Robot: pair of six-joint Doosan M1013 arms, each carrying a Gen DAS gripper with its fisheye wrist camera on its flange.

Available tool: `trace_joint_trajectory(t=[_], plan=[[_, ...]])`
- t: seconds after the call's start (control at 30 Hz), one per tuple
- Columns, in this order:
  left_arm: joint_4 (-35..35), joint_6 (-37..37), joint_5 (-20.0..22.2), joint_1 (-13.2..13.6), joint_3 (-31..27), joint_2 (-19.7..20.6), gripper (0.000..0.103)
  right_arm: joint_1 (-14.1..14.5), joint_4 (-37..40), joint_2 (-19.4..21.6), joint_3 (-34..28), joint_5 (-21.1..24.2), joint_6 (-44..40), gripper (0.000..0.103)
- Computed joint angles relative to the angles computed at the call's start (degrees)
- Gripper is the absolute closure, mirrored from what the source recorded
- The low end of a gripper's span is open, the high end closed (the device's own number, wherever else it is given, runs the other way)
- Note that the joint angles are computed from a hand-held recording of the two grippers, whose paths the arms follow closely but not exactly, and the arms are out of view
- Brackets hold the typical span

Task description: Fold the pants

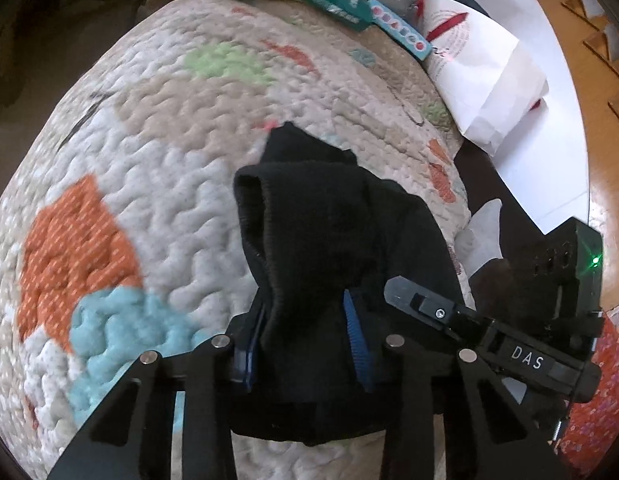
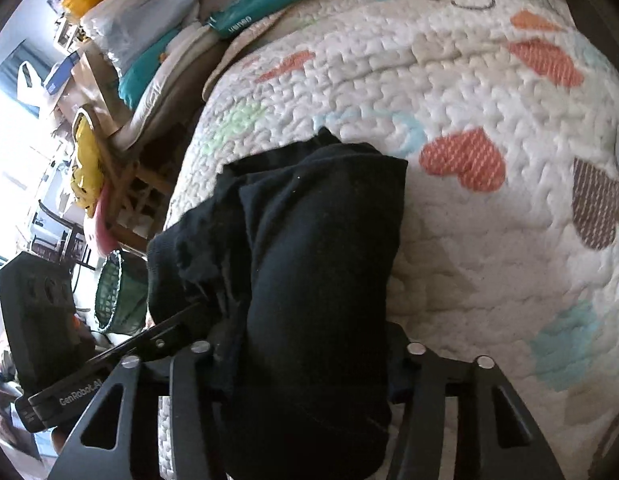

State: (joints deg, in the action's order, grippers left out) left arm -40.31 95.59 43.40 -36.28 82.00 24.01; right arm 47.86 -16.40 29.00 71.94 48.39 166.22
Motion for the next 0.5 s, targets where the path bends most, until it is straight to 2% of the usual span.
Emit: trace_joint_trajectory(t=[0.07,0.17,0.23,0.3,0.4,0.5], plan=[[0.9,0.3,-0.6,-0.8,-1.3,0.7,0.068,0.0,-2.2,0.0,-0.7,1.8,0.3,0.049],[2.0,-0.1,-1.2,-1.7,-3.0,1.9,0.067,-0.5,-4.4,-0.9,0.1,2.0,2.2,0.050],[3.9,-2.2,-0.9,-2.1,-4.1,2.8,0.060,-0.9,-5.3,-1.5,1.2,2.0,3.2,0.050],[6.2,-5.0,-0.3,-2.3,-4.6,3.3,0.052,-1.5,-4.1,-1.5,1.9,1.9,2.1,0.044],[4.1,-3.3,0.8,-1.7,-4.4,3.0,0.050,-1.2,-5.2,-1.8,2.9,2.0,6.0,0.034],[7.3,-3.9,-1.9,-1.9,-3.5,1.6,0.047,-0.3,-8.1,-1.8,1.7,4.7,6.0,0.032]])
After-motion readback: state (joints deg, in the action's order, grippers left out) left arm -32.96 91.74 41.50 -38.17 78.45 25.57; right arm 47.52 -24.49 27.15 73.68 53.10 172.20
